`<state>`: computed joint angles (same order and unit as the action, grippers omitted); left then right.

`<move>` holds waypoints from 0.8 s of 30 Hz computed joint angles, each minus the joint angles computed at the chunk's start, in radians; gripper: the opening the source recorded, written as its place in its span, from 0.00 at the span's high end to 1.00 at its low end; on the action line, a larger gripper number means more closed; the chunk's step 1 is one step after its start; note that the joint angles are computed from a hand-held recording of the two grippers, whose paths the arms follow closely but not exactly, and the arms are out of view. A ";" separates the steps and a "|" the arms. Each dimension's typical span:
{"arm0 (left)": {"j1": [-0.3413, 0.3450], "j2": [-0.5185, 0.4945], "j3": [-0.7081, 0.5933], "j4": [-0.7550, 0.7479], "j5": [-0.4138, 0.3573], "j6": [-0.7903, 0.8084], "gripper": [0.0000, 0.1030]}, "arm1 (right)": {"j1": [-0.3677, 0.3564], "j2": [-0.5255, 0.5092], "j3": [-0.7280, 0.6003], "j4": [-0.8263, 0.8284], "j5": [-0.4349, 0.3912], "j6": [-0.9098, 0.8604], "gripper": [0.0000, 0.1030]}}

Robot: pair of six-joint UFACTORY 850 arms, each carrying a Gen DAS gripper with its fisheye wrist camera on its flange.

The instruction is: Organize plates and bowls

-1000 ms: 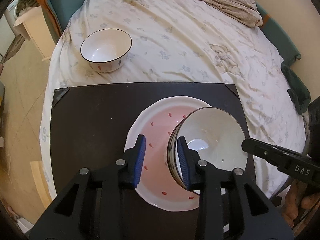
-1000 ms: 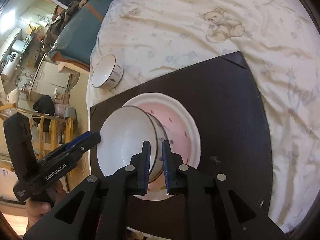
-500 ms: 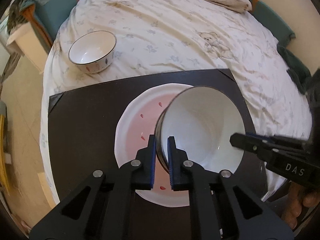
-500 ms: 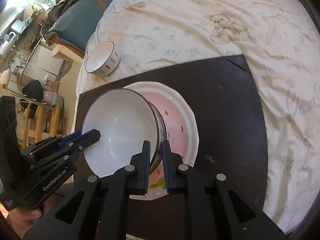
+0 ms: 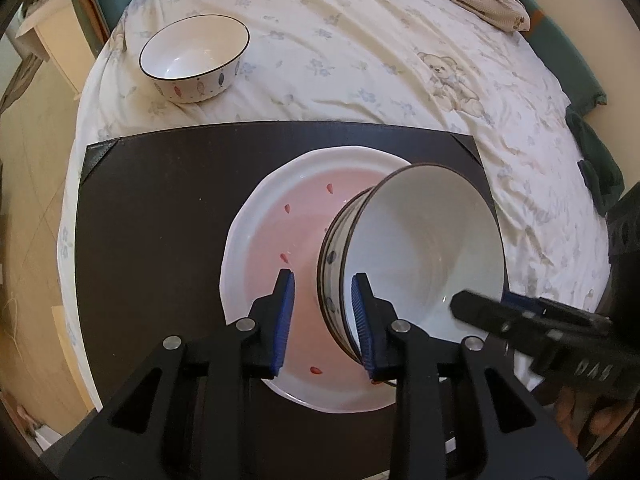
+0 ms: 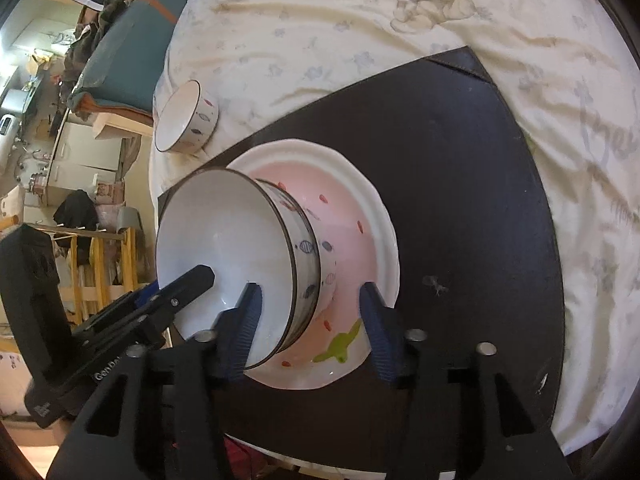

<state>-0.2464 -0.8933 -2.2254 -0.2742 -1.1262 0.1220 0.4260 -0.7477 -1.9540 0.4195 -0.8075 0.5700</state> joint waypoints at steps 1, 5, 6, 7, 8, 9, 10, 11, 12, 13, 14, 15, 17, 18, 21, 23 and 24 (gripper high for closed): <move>0.001 -0.009 -0.011 -0.005 -0.009 -0.004 0.75 | 0.004 -0.013 -0.022 -0.017 -0.022 -0.003 0.48; 0.017 -0.053 -0.066 -0.063 -0.064 -0.020 0.81 | 0.005 -0.035 -0.043 0.011 -0.037 -0.041 0.71; 0.016 -0.059 -0.075 -0.062 -0.069 -0.024 0.82 | 0.005 -0.043 -0.054 0.011 -0.044 -0.045 0.71; 0.012 -0.057 -0.076 -0.044 -0.059 -0.026 0.83 | 0.006 -0.051 -0.067 -0.001 -0.053 -0.042 0.71; 0.010 -0.056 -0.076 -0.033 -0.052 -0.028 0.83 | 0.008 -0.057 -0.078 -0.011 -0.058 -0.042 0.71; 0.011 -0.060 -0.083 -0.026 -0.050 -0.030 0.83 | 0.007 -0.060 -0.083 -0.007 -0.054 -0.044 0.72; 0.014 -0.068 -0.097 -0.025 -0.054 -0.038 0.84 | 0.004 -0.059 -0.078 0.008 -0.044 -0.050 0.72; 0.018 -0.079 -0.115 -0.027 -0.066 -0.048 0.84 | 0.002 -0.060 -0.077 0.027 -0.034 -0.064 0.72; 0.022 -0.090 -0.135 -0.030 -0.077 -0.058 0.84 | 0.001 -0.067 -0.085 0.035 -0.031 -0.073 0.72; 0.026 -0.101 -0.152 -0.036 -0.086 -0.066 0.84 | 0.001 -0.074 -0.096 0.038 -0.033 -0.081 0.72; 0.028 -0.108 -0.164 -0.037 -0.091 -0.068 0.84 | 0.000 -0.082 -0.108 0.039 -0.036 -0.085 0.72; 0.028 -0.115 -0.176 -0.033 -0.094 -0.068 0.84 | 0.000 -0.090 -0.120 0.039 -0.038 -0.088 0.72; 0.027 -0.117 -0.180 -0.026 -0.089 -0.068 0.84 | 0.000 -0.098 -0.134 0.036 -0.042 -0.087 0.72; 0.027 -0.119 -0.183 -0.024 -0.090 -0.070 0.84 | -0.001 -0.104 -0.144 0.034 -0.045 -0.082 0.72; 0.023 -0.113 -0.175 -0.013 -0.087 -0.071 0.84 | -0.005 -0.114 -0.158 0.046 -0.051 -0.078 0.72; 0.019 -0.113 -0.176 -0.006 -0.089 -0.063 0.84 | -0.011 -0.109 -0.143 0.076 -0.046 -0.078 0.72; 0.019 -0.114 -0.178 -0.007 -0.091 -0.061 0.84 | -0.011 -0.108 -0.142 0.079 -0.045 -0.076 0.72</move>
<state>-0.2275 -1.0071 -2.4034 -0.2810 -1.2175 0.0610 0.4152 -0.8557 -2.0955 0.4986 -0.8527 0.4942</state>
